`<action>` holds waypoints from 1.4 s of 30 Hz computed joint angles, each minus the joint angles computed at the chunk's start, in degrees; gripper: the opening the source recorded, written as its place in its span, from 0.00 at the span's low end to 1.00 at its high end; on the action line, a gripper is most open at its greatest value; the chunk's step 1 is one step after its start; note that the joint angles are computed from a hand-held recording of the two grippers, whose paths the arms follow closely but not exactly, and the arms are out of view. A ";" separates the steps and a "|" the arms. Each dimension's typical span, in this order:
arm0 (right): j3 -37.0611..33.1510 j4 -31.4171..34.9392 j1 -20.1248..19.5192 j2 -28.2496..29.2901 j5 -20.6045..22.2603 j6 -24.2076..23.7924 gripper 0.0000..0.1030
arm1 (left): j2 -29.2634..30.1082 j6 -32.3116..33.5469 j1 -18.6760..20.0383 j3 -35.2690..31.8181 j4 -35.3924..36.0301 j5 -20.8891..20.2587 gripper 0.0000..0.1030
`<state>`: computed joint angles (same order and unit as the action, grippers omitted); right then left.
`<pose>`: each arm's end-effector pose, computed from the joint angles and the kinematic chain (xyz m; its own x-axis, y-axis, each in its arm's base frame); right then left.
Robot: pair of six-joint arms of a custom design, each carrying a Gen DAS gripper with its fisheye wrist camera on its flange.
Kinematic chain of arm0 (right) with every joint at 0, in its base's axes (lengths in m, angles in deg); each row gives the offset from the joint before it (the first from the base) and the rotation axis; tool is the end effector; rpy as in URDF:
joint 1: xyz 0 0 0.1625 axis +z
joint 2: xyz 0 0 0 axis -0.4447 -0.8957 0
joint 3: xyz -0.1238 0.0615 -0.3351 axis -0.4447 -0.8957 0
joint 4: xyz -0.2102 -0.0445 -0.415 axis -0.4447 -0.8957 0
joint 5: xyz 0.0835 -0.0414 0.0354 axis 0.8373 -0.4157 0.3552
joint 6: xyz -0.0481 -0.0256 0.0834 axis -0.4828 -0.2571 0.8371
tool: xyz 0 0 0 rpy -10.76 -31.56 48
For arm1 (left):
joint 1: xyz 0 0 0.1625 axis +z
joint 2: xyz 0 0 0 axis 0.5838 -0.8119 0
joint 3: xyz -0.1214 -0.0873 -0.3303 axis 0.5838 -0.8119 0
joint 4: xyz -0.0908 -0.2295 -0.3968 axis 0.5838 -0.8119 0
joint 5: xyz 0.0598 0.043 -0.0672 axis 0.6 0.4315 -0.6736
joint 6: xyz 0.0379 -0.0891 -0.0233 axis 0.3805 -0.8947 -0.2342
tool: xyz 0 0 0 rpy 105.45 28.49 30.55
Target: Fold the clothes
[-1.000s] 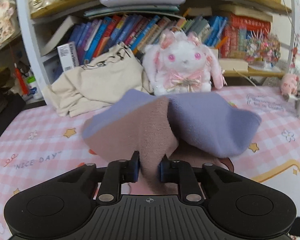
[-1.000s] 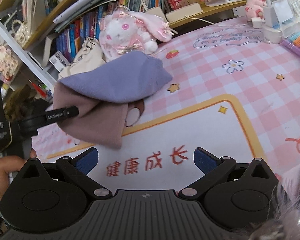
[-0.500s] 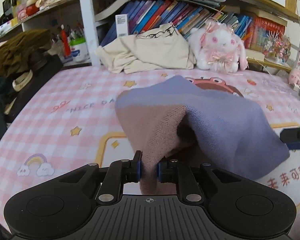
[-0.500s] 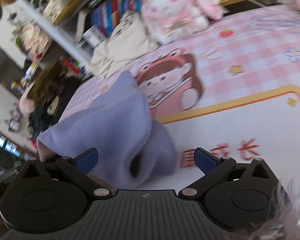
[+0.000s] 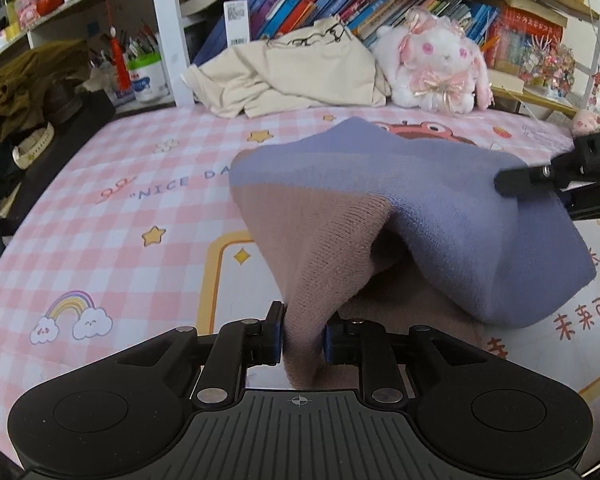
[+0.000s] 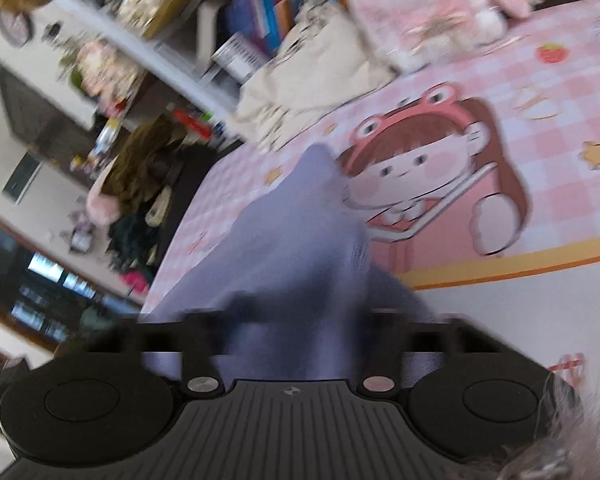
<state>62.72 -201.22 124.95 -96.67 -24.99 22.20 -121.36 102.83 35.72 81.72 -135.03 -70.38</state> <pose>0.2571 -0.7974 0.0626 -0.9832 -0.1822 -0.0071 -0.1464 0.8121 -0.5648 -0.0522 -0.7674 0.2865 -0.6514 0.2570 -0.7139 0.6224 0.7192 -0.3090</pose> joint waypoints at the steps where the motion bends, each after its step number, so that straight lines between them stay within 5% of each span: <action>1: -0.47 1.39 0.04 0.13 1.05 -0.67 0.12 | 0.28 -0.18 0.03 -0.53 0.77 0.32 0.22; 4: 0.77 -0.35 0.06 -0.88 4.38 0.32 0.11 | 1.38 1.75 -0.25 -1.93 0.94 1.01 0.23; 8: 2.15 -11.07 -0.59 -2.72 10.31 6.92 0.11 | 2.21 4.11 -0.59 -3.50 0.10 -2.71 0.32; 11: 0.63 -18.62 0.06 -3.53 11.07 7.69 0.10 | 1.77 5.54 -0.50 -3.43 -1.98 -10.25 0.66; 14: -4.02 -24.75 1.17 -3.01 11.38 7.63 0.08 | 1.08 6.45 -0.18 -2.97 -3.74 -17.94 0.71; 16: -9.25 -27.09 1.53 -1.64 15.22 7.46 0.06 | 0.82 5.98 0.02 -2.67 -4.68 -18.63 0.72; 20: -18.86 -18.04 5.12 1.02 10.85 -5.95 0.06 | 0.31 4.92 0.43 -2.06 -6.57 -19.90 0.72; 22: -20.54 -11.14 5.83 2.23 10.35 -8.57 0.06 | 0.19 2.45 0.97 -2.28 -7.05 -18.72 0.72; 27: -16.88 8.70 4.70 4.19 9.38 -6.66 0.06 | 0.11 -3.68 2.46 -3.70 -7.47 -15.86 0.72; 31: -14.17 23.14 4.72 6.14 3.35 -5.10 0.06 | 0.09 -4.87 3.01 -4.81 -7.56 -13.69 0.72; 33: -12.92 24.96 5.12 6.67 -0.71 -5.26 0.08 | 0.50 -4.15 2.99 -5.59 -7.21 -13.05 0.72; 36: -11.57 24.04 5.02 6.32 -0.89 -3.83 0.15 | 0.89 -3.09 2.89 -6.14 -6.53 -12.93 0.72; 41: -4.91 16.12 4.77 1.93 -0.10 -3.07 0.48 | 1.85 0.71 2.33 -6.52 -5.08 -14.39 0.72; 42: -3.39 14.13 4.85 0.99 -0.44 -2.46 0.61 | 2.06 1.49 2.21 -6.62 -4.76 -14.68 0.72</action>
<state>59.33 -187.10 129.80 -95.68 -25.43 19.73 -119.31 104.32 37.93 75.11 -139.79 -85.05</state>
